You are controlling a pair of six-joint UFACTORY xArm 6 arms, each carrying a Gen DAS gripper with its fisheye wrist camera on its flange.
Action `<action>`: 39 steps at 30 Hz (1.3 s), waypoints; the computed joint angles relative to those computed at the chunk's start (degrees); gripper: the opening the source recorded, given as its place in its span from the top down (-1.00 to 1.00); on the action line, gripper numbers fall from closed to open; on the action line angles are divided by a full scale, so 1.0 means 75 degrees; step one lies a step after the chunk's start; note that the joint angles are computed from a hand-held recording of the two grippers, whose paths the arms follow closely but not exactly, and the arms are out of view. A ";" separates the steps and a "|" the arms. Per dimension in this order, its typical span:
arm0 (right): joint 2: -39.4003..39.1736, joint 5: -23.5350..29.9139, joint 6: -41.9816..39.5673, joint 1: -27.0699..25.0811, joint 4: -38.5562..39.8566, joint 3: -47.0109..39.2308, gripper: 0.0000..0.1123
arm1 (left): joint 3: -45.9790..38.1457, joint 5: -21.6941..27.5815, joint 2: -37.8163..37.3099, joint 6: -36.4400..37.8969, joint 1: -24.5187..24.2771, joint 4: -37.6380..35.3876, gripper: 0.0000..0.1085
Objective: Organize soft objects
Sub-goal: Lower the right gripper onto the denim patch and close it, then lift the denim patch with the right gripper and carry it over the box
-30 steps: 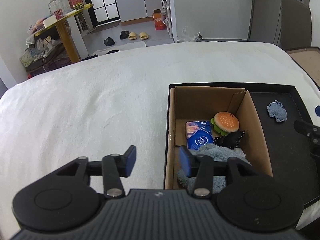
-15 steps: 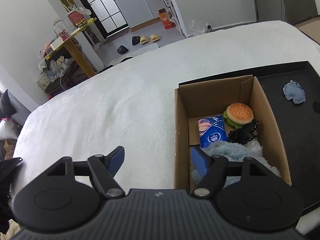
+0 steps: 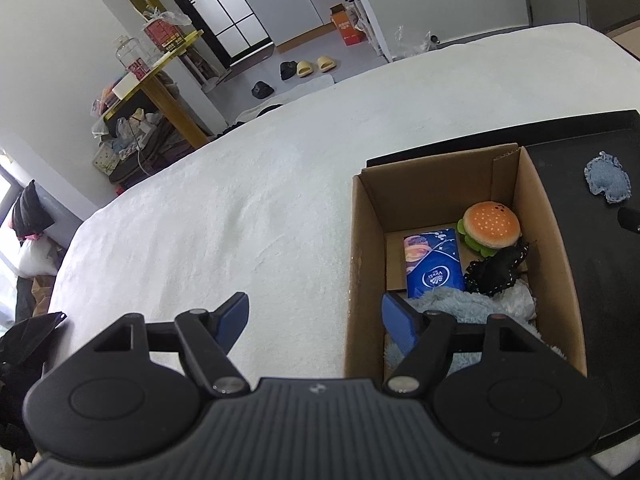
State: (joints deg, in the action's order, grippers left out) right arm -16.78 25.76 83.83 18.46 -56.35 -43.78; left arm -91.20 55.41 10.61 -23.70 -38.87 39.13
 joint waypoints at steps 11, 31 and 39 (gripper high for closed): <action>0.0759 -0.0269 0.0178 -0.0373 -0.0364 -0.0376 -0.50 | -0.0725 0.0644 0.0566 0.0003 -0.0130 0.0039 -0.33; 0.0894 -0.0576 0.0211 -0.0720 -0.0304 -0.0305 0.52 | -0.0842 0.0710 0.0669 0.0228 -0.0140 -0.0177 -0.33; 0.0267 0.0083 -0.0126 -0.0287 0.0251 -0.0034 0.52 | -0.0349 0.0303 0.0275 0.0215 -0.0058 -0.0225 -0.33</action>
